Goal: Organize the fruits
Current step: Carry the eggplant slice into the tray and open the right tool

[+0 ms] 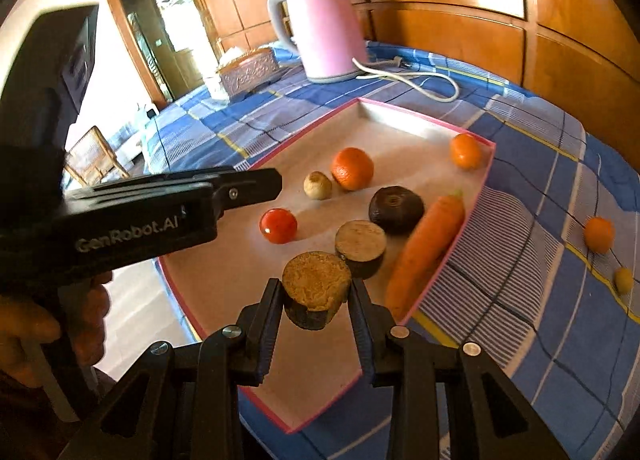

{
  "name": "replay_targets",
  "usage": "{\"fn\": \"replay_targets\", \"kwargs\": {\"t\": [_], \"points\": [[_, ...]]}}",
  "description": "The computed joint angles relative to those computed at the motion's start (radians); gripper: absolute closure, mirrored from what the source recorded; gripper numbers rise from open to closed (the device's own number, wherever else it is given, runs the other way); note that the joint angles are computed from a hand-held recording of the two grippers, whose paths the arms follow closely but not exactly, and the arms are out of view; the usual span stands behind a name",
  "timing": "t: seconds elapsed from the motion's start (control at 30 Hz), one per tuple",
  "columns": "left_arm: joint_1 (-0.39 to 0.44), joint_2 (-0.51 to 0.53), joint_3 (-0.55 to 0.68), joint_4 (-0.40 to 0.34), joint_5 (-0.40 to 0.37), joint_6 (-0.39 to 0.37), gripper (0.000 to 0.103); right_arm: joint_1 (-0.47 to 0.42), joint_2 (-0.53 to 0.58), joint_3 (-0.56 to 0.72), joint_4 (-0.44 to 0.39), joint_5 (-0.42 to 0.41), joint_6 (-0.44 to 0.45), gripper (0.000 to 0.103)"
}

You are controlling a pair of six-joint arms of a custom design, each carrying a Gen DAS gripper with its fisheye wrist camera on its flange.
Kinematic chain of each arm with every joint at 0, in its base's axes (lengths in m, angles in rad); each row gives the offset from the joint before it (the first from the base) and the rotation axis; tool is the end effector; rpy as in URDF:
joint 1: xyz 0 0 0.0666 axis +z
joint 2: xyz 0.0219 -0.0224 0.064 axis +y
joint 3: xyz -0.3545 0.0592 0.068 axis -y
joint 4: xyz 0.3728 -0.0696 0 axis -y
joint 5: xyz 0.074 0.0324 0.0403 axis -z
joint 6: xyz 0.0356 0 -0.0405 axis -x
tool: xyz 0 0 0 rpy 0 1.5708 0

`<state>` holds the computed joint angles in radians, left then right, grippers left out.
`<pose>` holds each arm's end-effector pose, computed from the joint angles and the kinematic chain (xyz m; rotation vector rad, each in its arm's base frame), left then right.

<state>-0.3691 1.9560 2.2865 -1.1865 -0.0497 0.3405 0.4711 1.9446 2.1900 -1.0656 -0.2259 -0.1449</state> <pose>0.5996 -0.2305 0.4717 0.0123 2.4424 -0.2599 0.5760 0.3019 0.4467 -0.5029 2.3855 0.5541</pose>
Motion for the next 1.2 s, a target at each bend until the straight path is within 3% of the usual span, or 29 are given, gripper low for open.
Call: {"fn": "replay_targets", "kwargs": {"t": [0.3, 0.43, 0.73, 0.83, 0.9, 0.97, 1.03, 1.2], "points": [[-0.002, -0.004, -0.006, 0.009, 0.0, -0.003, 0.053, -0.013, -0.05, -0.082, 0.072, 0.075, -0.063, 0.059], [-0.007, -0.008, -0.006, 0.017, -0.003, -0.011, 0.05, -0.037, -0.084, -0.131, 0.105, 0.122, -0.109, 0.038], [-0.022, 0.0, 0.012, 0.004, -0.006, -0.029, 0.05, -0.073, -0.142, -0.209, 0.14, 0.223, -0.167, 0.037], [-0.028, 0.005, 0.023, -0.001, -0.007, -0.039, 0.05, -0.091, -0.16, -0.238, 0.153, 0.216, -0.203, 0.037], [-0.03, 0.01, 0.031, -0.005, -0.006, -0.043, 0.05, -0.099, -0.169, -0.256, 0.162, 0.215, -0.212, 0.04], [-0.034, 0.017, 0.044, -0.013, -0.004, -0.048, 0.048, -0.109, -0.176, -0.27, 0.162, 0.217, -0.227, 0.051], [-0.037, 0.023, 0.054, -0.018, 0.0, -0.054, 0.046, -0.121, -0.181, -0.283, 0.152, 0.213, -0.249, 0.07], [-0.046, 0.045, 0.09, -0.042, 0.005, -0.077, 0.041, -0.157, -0.207, -0.336, 0.152, 0.214, -0.304, 0.079]]}}
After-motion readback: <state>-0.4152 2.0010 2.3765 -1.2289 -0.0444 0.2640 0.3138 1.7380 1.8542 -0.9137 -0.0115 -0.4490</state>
